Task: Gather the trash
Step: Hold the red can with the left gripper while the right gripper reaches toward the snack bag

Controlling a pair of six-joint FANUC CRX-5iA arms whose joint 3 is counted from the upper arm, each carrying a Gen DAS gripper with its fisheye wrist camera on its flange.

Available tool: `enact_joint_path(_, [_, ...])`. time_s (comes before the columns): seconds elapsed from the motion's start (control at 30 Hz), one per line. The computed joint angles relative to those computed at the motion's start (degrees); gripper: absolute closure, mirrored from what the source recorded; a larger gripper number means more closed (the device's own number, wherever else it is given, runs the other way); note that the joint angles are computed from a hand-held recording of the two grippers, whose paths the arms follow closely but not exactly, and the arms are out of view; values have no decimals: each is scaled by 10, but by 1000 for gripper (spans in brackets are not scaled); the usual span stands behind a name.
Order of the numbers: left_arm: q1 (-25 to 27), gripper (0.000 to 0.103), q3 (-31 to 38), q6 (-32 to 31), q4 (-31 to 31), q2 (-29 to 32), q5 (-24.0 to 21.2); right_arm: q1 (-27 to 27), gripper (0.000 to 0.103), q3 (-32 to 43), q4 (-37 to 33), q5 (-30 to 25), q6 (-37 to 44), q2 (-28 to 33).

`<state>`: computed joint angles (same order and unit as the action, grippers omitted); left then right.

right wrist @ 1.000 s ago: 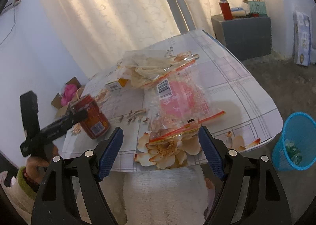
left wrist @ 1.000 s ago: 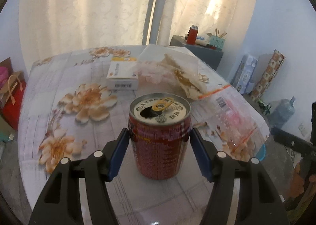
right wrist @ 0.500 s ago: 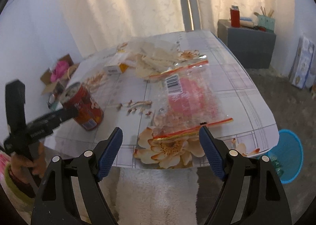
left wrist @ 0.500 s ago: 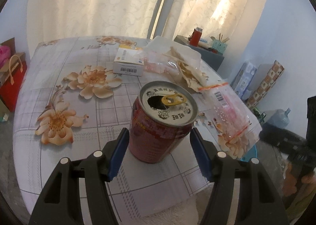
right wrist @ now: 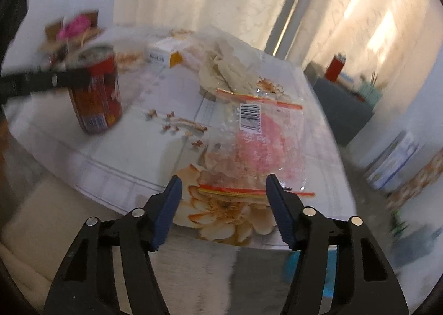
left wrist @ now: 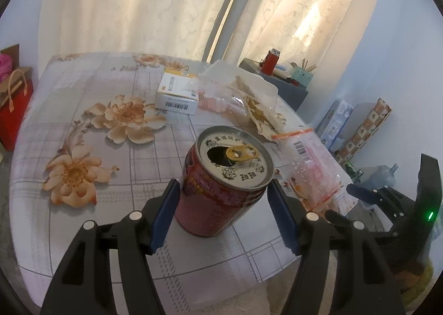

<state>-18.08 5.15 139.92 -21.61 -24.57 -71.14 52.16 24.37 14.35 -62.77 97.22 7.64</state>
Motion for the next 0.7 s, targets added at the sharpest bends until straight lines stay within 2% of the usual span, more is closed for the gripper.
enact_joint_path(0.03, [10, 38, -6, -6, 12, -3, 7, 7, 50, -21, 31, 15, 7, -5])
enact_joint_path(0.17, [35, 38, -19, -28, 41, -11, 24, 15, 53, -47, 65, 30, 41, -8])
enact_joint_path(0.37, [53, 37, -35, -31, 60, -21, 42, 8, 55, 11, 11, -11, 75, 22])
enact_joint_path(0.47, [60, 36, -41, -33, 69, -24, 48, -4, 60, 66, -24, -54, 63, 55])
enact_joint_path(0.57, [65, 36, -44, -36, 76, -25, 51, -12, 75, 106, -46, -93, 46, 81])
enact_joint_path(0.63, [65, 36, -44, -36, 76, -25, 50, -15, 92, 112, -57, -100, 41, 84])
enact_joint_path(0.7, [67, 36, -45, -37, 80, -25, 51, -15, 97, 108, -58, -96, 36, 81])
